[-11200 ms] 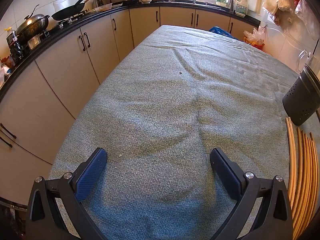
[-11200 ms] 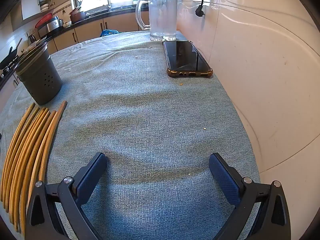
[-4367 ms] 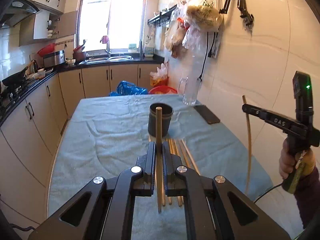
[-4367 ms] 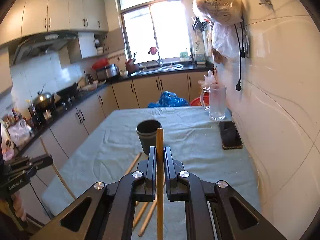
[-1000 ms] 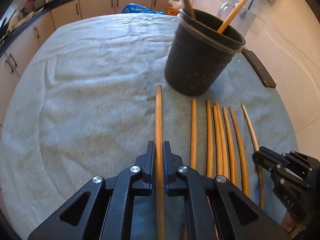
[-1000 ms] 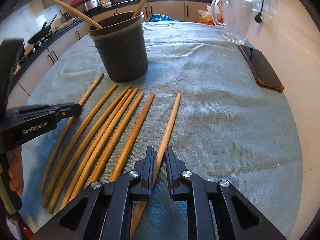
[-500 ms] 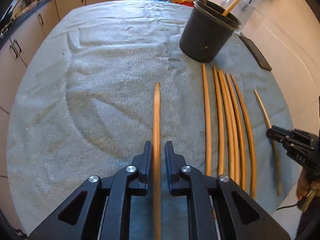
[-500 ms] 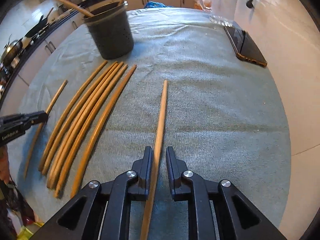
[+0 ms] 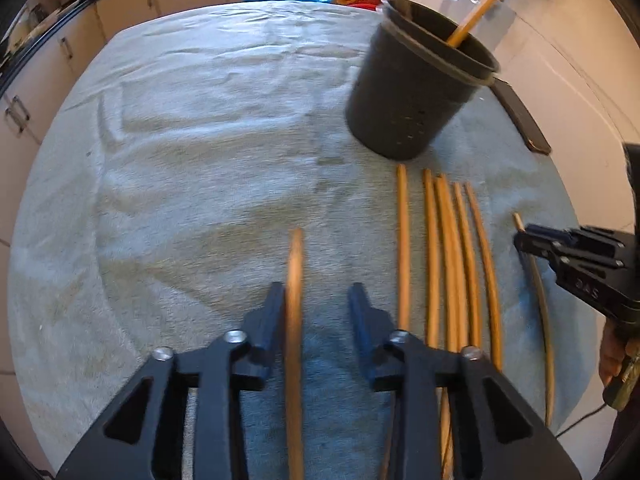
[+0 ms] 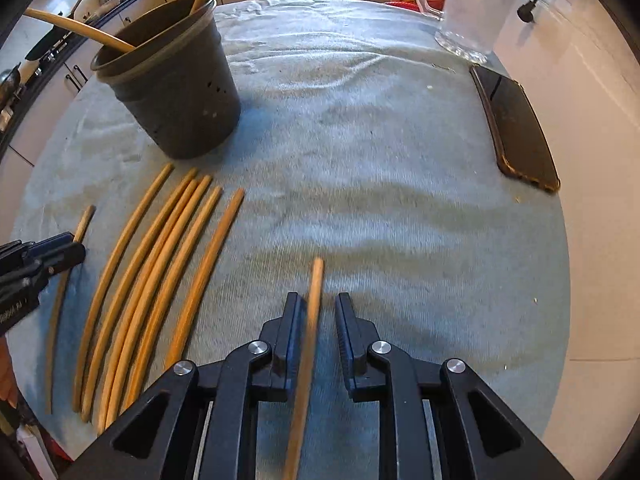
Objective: Organize utensils
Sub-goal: 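Lift the left tool's chopstick upright over the cup while the right tool carries its own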
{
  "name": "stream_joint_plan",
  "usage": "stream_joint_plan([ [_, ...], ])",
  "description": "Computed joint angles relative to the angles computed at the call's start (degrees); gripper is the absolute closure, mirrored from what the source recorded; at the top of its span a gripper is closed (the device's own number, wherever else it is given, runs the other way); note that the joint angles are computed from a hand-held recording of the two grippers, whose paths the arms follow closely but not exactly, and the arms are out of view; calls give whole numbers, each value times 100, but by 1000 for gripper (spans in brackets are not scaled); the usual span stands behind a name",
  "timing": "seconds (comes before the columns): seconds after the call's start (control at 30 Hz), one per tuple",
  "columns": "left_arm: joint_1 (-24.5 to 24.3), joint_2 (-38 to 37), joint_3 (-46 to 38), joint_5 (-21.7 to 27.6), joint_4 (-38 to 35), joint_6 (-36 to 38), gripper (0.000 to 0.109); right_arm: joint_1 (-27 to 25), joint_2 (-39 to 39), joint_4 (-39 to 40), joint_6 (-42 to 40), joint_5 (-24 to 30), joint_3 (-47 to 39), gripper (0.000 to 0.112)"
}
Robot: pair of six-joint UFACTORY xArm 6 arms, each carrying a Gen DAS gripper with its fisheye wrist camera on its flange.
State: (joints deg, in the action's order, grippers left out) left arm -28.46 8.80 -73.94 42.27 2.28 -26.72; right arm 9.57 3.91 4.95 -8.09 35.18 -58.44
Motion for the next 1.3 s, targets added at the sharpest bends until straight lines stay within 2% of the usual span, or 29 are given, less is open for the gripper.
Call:
stream_joint_plan([
  [0.03, -21, -8, 10, -8, 109, -59, 80, 16, -29, 44, -51, -91, 62, 104],
  [0.1, -60, -67, 105, -60, 334, -165, 102, 30, -119, 225, -159, -294, 224, 105],
  [0.17, -66, -208, 276, -203, 352, -251, 102, 5, -226, 712, -474, -388, 358, 106],
  [0.27, -133, -684, 676, -510, 965, -738, 102, 18, -611, 949, -636, -724, 692, 106],
  [0.4, -271, -1463, 1170, -871, 1746, -1412, 102, 80, -1487, 1516, -1056, -1160, 1237, 106],
  [0.57, -450, -2345, 1683, -1117, 2578, -2069, 102, 105, -2618, 2049, -1414, -1409, 1832, 106],
  [0.87, -1114, -3474, 2291, -642, 4161, -3185, 102, 227, -4072, 1969, -1302, -1640, 2642, 106],
  [1.03, -1447, -3838, 2474, -436, 4608, -3598, 102, 328, -4614, 1601, -1044, -1832, 3023, 106],
  [1.3, -1754, -4157, 2562, -276, 5097, -4083, 102, 324, -4978, 1892, -1327, -1802, 3168, 106],
])
